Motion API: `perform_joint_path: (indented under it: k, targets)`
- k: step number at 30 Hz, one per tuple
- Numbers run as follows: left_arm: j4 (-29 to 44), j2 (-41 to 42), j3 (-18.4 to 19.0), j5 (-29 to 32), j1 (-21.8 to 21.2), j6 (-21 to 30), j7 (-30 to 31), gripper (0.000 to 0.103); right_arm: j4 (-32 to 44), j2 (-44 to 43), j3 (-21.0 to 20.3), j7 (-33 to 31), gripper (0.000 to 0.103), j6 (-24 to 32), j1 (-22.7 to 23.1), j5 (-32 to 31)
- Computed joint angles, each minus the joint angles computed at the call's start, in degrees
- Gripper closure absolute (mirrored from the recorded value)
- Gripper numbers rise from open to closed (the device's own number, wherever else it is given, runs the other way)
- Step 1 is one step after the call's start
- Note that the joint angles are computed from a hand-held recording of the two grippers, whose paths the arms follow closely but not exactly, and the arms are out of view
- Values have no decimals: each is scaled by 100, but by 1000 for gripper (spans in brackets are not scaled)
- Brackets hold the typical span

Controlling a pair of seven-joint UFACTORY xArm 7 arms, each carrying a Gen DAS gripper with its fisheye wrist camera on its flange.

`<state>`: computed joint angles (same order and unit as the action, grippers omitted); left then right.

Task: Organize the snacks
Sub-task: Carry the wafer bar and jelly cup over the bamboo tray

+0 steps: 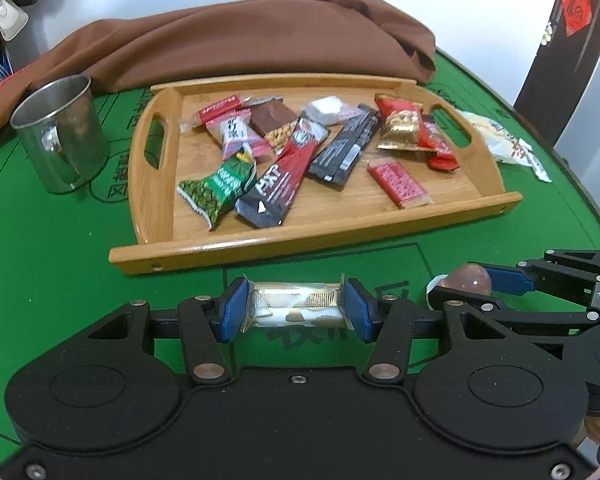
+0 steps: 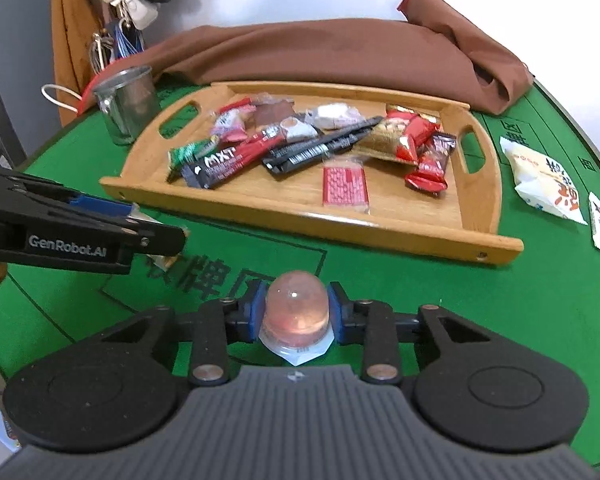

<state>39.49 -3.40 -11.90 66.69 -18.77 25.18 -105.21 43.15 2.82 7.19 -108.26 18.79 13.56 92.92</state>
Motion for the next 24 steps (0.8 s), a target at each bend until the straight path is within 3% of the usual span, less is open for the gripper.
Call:
perform_joint_path:
  k: [12,24]
  targets:
    - [153,-97,-33,0,44,165,98,53,319,-85,-36,1129,66,224,-81,-795]
    - [673,317,251,280,229,88,-97,53,1119,391,129,1956,66,-230,-67,-1368]
